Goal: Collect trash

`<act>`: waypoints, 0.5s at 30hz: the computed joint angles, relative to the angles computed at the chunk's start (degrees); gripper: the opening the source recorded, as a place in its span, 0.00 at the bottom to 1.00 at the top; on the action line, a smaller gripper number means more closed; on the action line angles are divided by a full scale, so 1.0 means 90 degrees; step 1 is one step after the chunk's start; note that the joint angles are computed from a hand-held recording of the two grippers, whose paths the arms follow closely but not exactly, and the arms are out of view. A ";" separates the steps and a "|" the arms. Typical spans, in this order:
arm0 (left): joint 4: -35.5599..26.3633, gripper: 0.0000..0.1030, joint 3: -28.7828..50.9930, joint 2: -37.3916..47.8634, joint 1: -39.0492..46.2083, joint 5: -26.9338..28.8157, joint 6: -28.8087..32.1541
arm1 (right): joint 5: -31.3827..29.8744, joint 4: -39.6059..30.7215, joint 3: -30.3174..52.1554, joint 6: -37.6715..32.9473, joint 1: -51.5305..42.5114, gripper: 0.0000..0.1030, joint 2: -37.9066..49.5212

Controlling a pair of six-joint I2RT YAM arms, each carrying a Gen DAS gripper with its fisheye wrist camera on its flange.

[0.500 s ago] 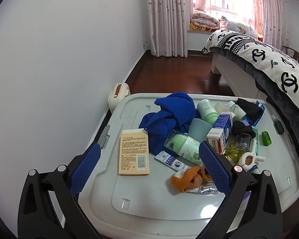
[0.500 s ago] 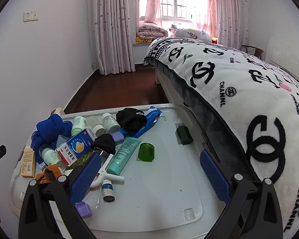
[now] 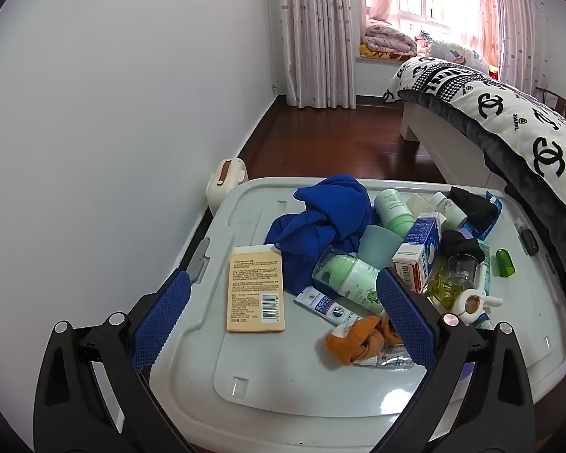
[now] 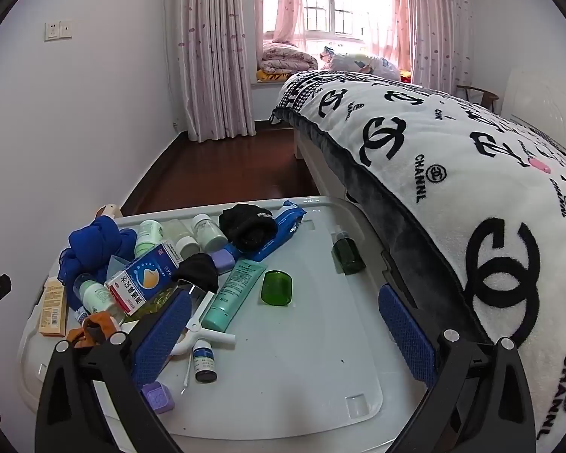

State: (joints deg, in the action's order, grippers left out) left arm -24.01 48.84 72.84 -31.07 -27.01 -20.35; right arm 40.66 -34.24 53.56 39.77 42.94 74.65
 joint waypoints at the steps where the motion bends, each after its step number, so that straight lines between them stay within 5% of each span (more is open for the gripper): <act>1: 0.0004 0.94 -0.0033 -0.0068 0.0124 0.0075 0.0096 | 0.0023 -0.0008 0.0010 -0.0006 -0.0004 0.95 0.0016; 15: -0.0039 0.94 0.0038 0.0013 0.0012 -0.0020 0.0066 | 0.0048 -0.0013 0.0036 0.0008 0.0004 0.95 0.0032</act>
State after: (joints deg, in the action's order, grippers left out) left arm -24.36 49.18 72.96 -30.96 -27.19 -19.76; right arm 41.09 -34.36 53.88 39.85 42.98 74.94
